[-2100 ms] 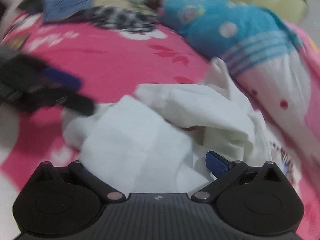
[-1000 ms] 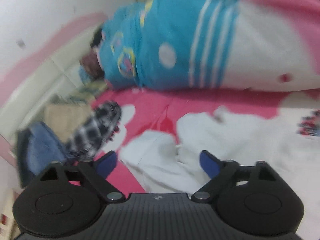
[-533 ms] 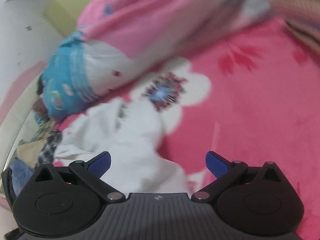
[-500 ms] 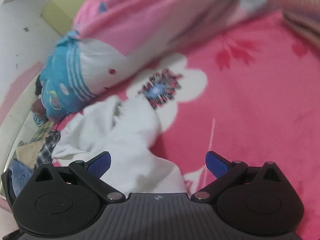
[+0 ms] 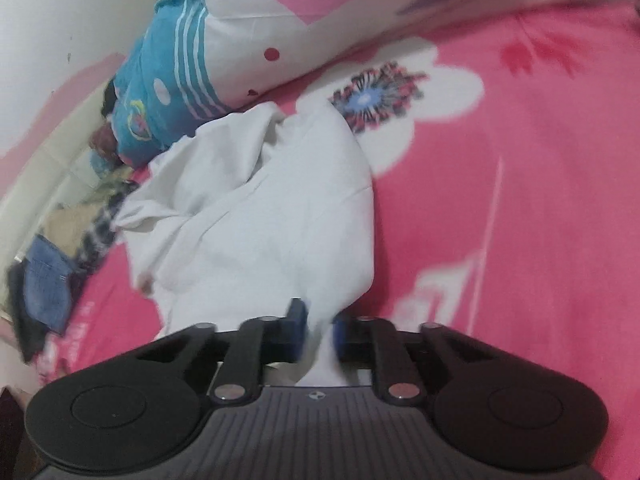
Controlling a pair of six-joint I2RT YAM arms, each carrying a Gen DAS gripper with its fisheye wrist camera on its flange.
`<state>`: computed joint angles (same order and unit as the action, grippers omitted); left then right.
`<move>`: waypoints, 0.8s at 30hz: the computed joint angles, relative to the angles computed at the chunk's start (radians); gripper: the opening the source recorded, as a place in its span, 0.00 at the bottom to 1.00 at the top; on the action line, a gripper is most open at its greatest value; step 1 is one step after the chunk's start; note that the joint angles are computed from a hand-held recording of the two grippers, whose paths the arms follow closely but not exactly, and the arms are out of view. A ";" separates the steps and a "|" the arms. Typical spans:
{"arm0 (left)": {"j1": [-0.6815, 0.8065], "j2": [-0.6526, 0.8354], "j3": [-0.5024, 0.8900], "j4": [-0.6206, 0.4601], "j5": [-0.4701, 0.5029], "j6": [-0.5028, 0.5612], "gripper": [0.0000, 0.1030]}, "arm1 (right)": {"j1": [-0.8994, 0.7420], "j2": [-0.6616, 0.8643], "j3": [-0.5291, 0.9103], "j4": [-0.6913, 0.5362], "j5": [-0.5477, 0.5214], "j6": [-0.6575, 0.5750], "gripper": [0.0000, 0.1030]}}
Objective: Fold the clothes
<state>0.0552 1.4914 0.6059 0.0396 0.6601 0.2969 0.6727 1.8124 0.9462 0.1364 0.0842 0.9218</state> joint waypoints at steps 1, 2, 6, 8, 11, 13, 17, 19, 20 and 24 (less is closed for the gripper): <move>0.031 -0.001 0.016 -0.046 0.030 0.027 0.05 | 0.018 -0.017 -0.028 0.023 0.002 0.029 0.09; 0.066 -0.001 0.035 -0.099 0.060 0.060 0.04 | 0.040 -0.033 -0.051 0.047 0.004 0.057 0.09; 0.266 0.011 0.125 -0.370 0.180 0.303 0.03 | 0.141 -0.064 -0.116 0.140 0.019 0.164 0.08; 0.387 0.026 0.180 -0.531 0.220 0.468 0.03 | 0.201 -0.057 -0.136 0.192 0.026 0.220 0.08; 0.566 0.083 0.293 -0.795 0.245 0.711 0.03 | 0.287 -0.020 -0.152 0.299 0.032 0.302 0.08; 0.650 0.107 0.332 -0.869 0.239 0.806 0.03 | 0.341 0.006 -0.146 0.341 0.063 0.325 0.08; 0.727 0.151 0.346 -0.880 0.231 0.856 0.04 | 0.399 -0.039 -0.082 0.133 0.207 0.310 0.18; 0.742 0.164 0.335 -0.867 0.232 0.846 0.06 | 0.422 -0.076 -0.038 -0.018 0.289 0.303 0.31; 0.748 0.167 0.326 -0.858 0.237 0.840 0.06 | 0.436 -0.091 -0.009 -0.097 0.339 0.299 0.43; 0.775 0.171 0.304 -0.845 0.257 0.827 0.16 | 0.521 -0.099 0.165 -0.363 0.566 0.187 0.50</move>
